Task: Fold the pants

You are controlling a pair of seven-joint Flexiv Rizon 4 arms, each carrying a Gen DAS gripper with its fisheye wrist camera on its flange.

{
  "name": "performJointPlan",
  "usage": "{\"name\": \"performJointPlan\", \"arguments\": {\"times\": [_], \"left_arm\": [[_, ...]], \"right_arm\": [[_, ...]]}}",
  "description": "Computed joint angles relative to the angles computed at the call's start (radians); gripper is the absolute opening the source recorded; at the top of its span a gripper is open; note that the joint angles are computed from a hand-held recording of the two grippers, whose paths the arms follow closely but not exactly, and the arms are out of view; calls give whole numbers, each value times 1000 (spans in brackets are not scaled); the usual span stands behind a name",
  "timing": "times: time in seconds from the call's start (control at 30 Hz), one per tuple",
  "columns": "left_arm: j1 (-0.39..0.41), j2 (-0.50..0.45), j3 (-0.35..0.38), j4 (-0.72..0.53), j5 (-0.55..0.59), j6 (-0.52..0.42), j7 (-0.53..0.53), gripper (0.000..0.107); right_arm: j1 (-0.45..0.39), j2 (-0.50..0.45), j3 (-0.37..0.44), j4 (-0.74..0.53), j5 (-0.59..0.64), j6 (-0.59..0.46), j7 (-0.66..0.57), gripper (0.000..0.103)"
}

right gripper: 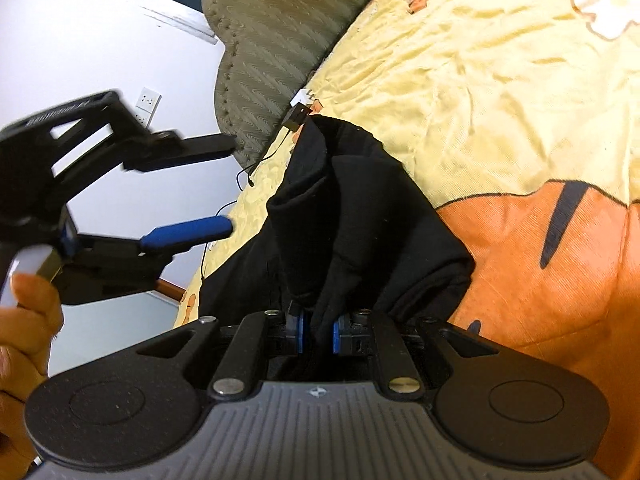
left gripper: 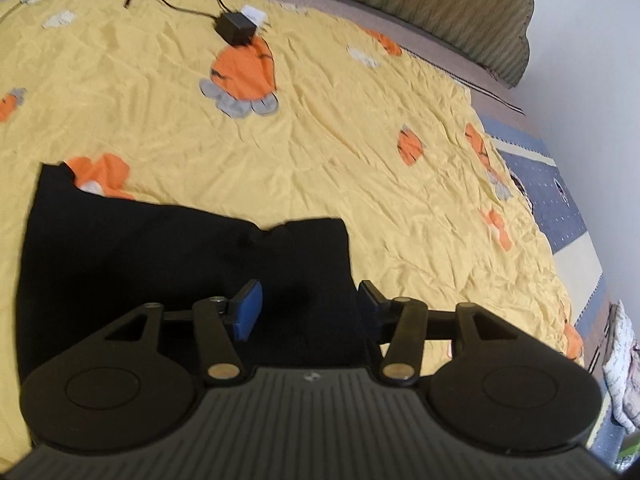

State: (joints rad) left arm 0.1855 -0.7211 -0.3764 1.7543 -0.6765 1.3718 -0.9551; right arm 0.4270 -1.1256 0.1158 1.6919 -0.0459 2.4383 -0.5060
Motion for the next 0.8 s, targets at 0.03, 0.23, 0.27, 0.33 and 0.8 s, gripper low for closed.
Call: {"name": "performJointPlan", "arguments": {"times": [0.03,0.23,0.27,0.33,0.8], "left_arm": [[2,4,2,6,1,16,3,50],[40,12,23,31,27,106,-27,59],[47,16,33,37,35,109,-41,60],[92,22,8,53,40,108,-38,60],[400,14,-284,227,124,217,-21,68]], "right_arm": [[-5,1,7,3,-4,1,7,11],[-16,-1,25,18,-8,24,48,11],[-13,5,22,30,-8,28,47,11],[-12,17,16,57,-24,31,37,11],[234,199,-196,176,391,-93,-442,27]]}}
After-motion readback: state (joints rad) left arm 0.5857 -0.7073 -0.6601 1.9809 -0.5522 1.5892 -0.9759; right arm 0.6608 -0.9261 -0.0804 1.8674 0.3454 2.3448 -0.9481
